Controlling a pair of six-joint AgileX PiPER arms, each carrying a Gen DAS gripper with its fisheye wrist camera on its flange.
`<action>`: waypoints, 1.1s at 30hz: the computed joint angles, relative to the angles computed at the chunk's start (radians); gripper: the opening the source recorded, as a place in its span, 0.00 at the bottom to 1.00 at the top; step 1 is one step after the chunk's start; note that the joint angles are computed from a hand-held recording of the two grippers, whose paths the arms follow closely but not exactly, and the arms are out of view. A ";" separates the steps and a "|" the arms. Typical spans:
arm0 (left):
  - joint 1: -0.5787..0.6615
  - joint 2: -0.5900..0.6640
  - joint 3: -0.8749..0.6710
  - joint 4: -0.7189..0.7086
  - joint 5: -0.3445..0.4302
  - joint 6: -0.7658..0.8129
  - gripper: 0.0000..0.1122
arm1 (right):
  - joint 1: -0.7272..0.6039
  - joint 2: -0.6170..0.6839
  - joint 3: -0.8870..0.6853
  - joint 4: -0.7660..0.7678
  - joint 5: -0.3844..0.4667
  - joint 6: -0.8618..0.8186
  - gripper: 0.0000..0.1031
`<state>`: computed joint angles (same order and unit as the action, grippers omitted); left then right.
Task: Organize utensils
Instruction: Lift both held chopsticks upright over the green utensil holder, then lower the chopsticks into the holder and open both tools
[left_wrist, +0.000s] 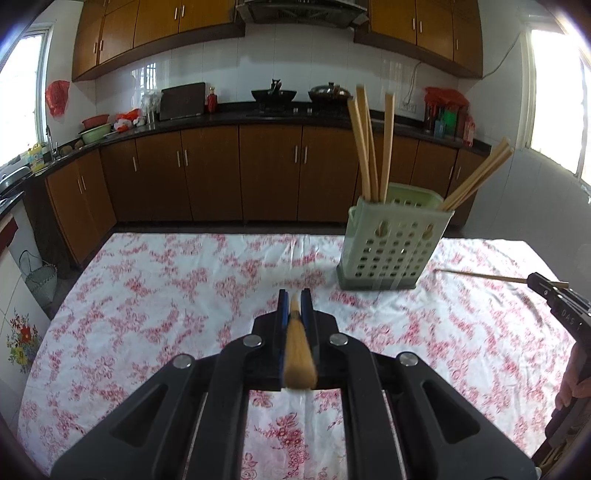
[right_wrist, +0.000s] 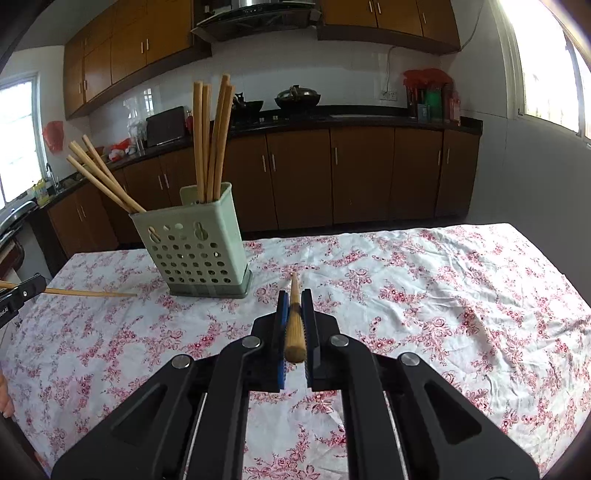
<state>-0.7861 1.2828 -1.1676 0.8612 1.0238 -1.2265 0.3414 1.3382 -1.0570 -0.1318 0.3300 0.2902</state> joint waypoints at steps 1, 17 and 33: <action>-0.001 -0.008 -0.011 0.002 0.001 0.006 0.07 | -0.001 -0.002 -0.006 0.006 -0.007 -0.004 0.08; 0.022 -0.026 -0.218 -0.010 -0.032 0.154 0.07 | -0.077 -0.064 -0.178 0.612 0.048 -0.545 0.08; 0.061 0.305 -0.688 0.199 -0.172 0.111 0.07 | 0.061 0.167 -0.452 0.310 -0.200 -0.282 0.08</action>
<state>-0.7250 1.5877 -1.8552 1.0599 0.8520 -1.1152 0.4029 1.5055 -1.5090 0.1778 0.1305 0.0085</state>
